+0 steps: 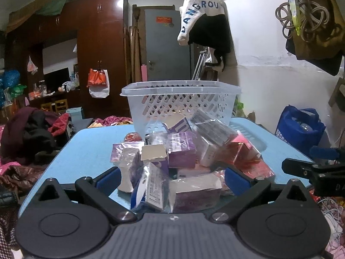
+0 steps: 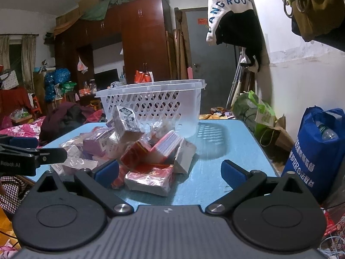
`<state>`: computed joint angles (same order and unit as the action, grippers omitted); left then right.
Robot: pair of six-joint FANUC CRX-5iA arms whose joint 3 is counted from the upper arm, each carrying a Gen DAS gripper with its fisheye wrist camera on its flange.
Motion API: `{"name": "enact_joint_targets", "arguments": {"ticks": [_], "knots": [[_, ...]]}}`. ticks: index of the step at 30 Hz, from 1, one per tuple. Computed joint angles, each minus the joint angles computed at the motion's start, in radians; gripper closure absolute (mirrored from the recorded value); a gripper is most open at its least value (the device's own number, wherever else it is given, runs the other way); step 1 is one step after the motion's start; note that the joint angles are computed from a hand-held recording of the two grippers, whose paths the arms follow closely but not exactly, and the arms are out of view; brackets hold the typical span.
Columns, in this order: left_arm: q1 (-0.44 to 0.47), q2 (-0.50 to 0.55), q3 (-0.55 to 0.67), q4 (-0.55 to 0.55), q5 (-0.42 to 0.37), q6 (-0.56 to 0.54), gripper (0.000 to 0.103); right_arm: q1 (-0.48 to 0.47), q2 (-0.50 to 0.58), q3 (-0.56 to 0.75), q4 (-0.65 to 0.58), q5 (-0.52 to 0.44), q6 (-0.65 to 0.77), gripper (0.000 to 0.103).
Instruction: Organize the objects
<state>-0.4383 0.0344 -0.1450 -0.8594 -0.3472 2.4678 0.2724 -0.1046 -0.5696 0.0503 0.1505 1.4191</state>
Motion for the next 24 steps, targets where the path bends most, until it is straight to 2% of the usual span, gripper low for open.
{"name": "enact_joint_targets", "arguments": {"ticks": [11, 24], "knots": [[-0.024, 0.007, 0.014, -0.044, -0.035, 0.052, 0.000, -0.013, 0.004, -0.028, 0.096, 0.036, -0.096, 0.000], [-0.026, 0.006, 0.014, -0.048, -0.041, 0.050, 0.000, -0.015, 0.005, -0.031, 0.105, 0.042, -0.105, 0.000]]}}
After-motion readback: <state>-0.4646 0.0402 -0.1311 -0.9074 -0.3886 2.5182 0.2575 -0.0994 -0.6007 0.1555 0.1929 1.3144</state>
